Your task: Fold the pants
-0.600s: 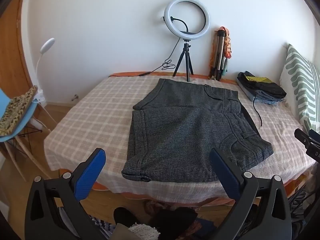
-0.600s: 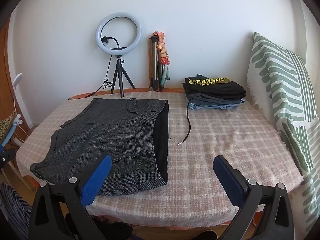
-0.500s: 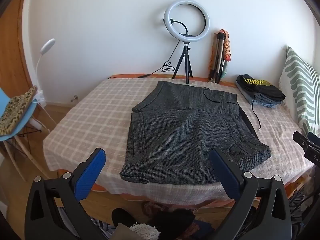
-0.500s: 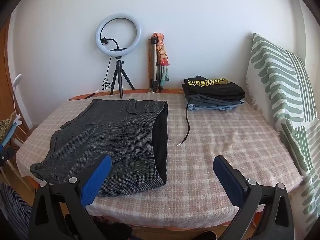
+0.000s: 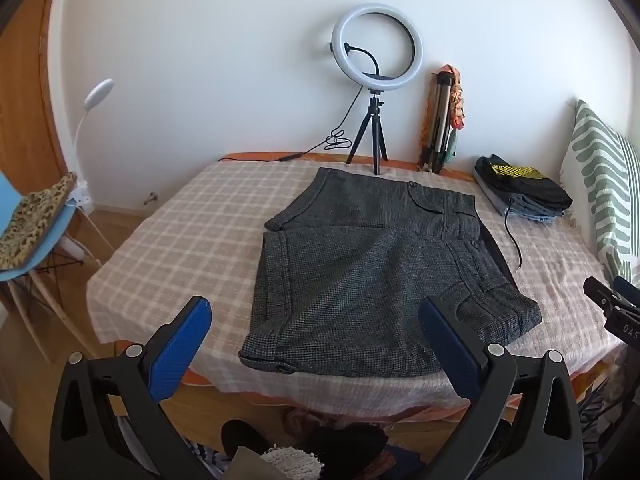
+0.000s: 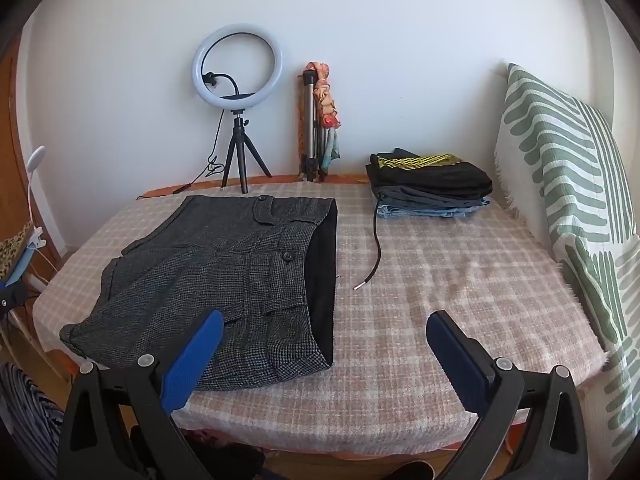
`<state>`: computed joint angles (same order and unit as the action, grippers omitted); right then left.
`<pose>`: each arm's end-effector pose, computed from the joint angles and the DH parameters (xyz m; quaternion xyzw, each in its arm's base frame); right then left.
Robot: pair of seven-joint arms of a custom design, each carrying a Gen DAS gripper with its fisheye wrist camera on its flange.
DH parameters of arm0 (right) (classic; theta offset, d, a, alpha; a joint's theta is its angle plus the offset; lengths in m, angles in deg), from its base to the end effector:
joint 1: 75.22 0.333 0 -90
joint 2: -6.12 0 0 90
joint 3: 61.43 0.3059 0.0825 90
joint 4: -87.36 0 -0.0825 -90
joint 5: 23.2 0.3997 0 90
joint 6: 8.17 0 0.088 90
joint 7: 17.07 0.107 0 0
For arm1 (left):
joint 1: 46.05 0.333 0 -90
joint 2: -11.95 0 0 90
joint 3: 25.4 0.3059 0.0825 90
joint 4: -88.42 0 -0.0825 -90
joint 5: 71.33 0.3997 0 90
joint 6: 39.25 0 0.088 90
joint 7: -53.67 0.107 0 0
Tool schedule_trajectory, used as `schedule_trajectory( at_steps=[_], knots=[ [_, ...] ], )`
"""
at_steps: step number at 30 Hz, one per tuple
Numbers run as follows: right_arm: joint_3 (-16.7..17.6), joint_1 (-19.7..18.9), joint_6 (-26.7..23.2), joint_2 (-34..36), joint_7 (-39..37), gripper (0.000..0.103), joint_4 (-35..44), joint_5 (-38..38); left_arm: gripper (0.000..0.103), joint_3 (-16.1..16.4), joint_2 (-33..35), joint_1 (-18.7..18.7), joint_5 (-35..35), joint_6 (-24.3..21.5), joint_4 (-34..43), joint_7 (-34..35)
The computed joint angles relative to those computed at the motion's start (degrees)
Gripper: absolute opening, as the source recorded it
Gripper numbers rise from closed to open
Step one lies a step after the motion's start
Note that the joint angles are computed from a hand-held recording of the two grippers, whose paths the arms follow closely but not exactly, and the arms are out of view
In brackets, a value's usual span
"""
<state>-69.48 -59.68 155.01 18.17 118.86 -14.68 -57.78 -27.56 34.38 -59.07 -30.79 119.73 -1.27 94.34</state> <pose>0.6666 0.1256 0.5153 -0.5832 0.6787 -0.3220 0.3091 0.6969 -0.2140 0.4921 -0.6483 0.6191 -0.3130 0.3138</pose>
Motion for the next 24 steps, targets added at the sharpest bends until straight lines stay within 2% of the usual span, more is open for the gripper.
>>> schedule_trajectory(
  at_steps=[24],
  knots=[
    [0.22,-0.07,0.38,-0.32,-1.48,0.103,-0.38,1.30,0.103,-0.32,0.05,0.09,-0.75,-0.29,0.15,0.52]
  ],
)
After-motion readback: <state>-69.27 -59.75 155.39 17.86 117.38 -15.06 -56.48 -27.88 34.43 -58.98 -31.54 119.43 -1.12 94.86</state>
